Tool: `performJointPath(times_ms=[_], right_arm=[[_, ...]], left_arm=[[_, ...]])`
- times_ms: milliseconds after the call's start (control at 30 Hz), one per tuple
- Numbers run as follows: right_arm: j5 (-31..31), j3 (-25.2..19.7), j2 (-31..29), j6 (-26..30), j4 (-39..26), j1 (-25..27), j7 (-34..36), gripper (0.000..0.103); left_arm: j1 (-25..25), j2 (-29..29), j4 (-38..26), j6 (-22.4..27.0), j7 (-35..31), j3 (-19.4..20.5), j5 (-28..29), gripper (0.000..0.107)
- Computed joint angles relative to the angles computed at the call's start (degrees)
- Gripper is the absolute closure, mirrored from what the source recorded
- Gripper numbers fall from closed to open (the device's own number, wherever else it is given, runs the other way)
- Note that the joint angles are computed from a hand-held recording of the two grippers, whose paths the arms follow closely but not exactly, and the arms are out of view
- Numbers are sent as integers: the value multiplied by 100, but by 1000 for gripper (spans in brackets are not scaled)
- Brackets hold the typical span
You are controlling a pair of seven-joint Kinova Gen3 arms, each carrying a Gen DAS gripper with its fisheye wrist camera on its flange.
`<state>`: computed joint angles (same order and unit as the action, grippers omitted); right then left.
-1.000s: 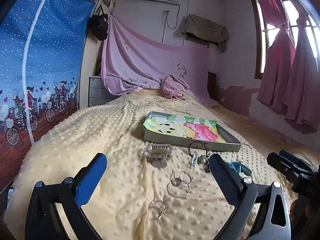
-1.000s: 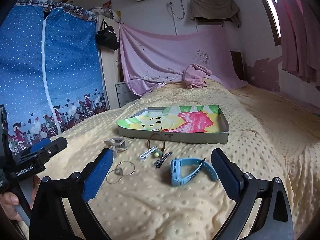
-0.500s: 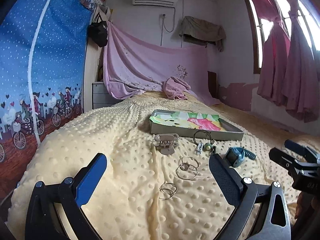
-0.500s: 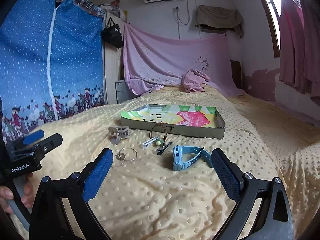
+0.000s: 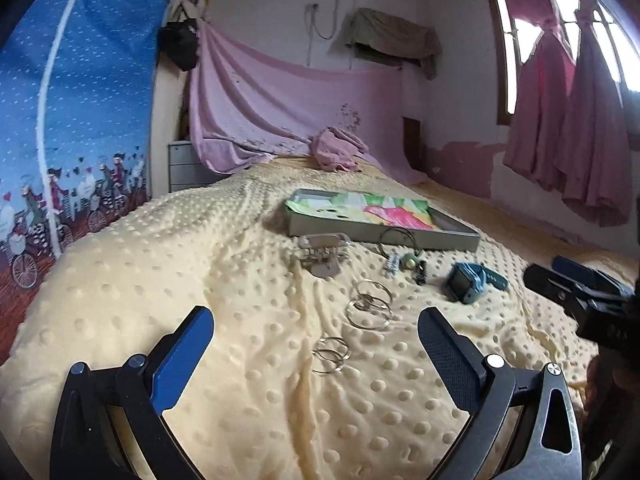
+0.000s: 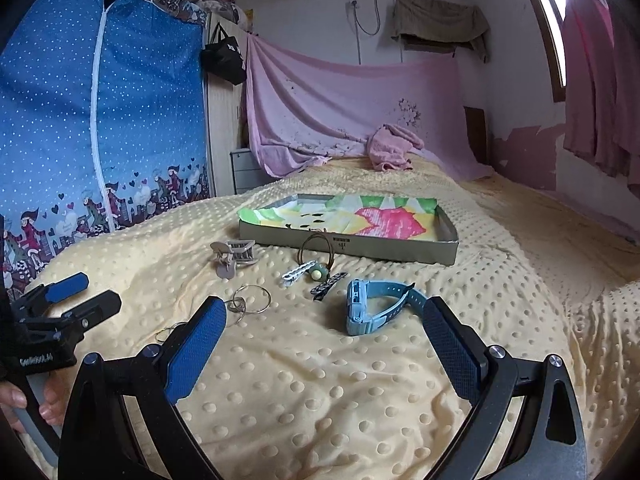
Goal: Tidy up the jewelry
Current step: 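Grasp the silver rings with the left tool while the right tool grasps the blue smartwatch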
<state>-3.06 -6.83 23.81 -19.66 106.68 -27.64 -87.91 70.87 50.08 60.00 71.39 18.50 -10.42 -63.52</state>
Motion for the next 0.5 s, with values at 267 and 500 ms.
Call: performJointPath(times_ms=[267, 500], right_arm=[[937, -933, 275, 610, -409, 924, -826, 7], [1451, -1619, 585, 1115, -768, 1517, -1312, 16]], left_arm=[[-197, -247, 364, -698, 52, 101, 88, 21], [-633, -619, 952, -1967, 109, 369, 311, 59]])
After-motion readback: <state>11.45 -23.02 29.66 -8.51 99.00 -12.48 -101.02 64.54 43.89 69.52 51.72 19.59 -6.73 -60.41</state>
